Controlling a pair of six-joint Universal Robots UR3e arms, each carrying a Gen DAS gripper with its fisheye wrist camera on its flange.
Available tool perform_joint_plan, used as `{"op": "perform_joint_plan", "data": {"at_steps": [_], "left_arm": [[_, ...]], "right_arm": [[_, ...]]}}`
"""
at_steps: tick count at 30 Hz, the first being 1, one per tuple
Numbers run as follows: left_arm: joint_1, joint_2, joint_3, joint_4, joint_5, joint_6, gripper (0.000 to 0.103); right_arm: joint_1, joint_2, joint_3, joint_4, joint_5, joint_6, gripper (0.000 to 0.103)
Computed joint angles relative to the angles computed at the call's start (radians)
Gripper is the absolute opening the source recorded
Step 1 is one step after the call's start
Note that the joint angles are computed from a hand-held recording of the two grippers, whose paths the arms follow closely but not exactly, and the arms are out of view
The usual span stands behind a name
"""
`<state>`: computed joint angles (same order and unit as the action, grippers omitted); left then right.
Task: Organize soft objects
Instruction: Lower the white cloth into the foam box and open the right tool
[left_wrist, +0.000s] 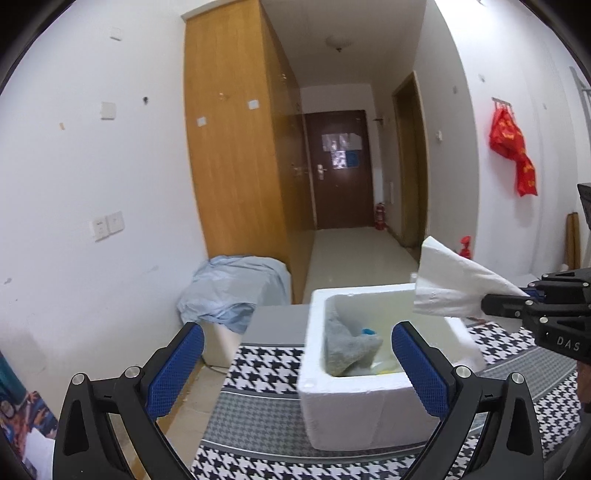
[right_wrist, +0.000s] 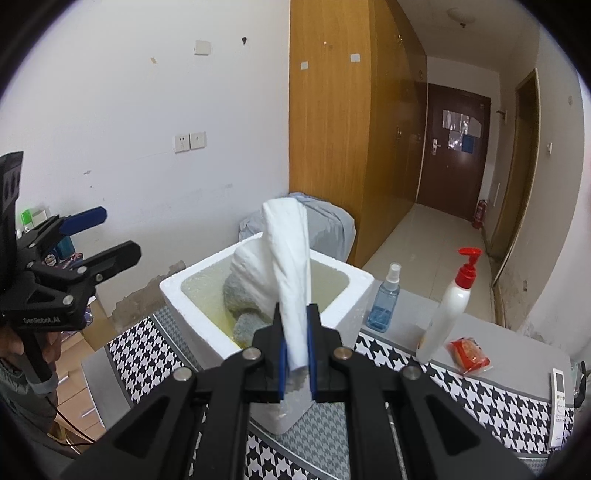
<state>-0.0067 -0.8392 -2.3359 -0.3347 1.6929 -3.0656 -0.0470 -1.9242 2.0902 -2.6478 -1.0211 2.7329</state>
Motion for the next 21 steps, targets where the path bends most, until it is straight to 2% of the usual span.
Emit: {"op": "perform_joint_plan", "data": {"at_steps": [5, 11, 21], "left_arm": [[0.061, 0.075, -0.044, -0.037, -0.051, 0.015, 0.102], [0.051, 0.083, -0.090, 0.004, -0.018, 0.029, 0.102], [0.272, 0.304, -0.122, -0.202, -0.219, 0.058, 0.102]], "right_arm": [[0.031, 0.054, -0.058, 0.030, 0.000, 0.007, 0.012], [0.104, 0.164, -0.147, 0.026, -0.078, 0.029, 0.012], [0.168, 0.303, -0.269, 0.043, -0.141, 0.066, 0.012]]}}
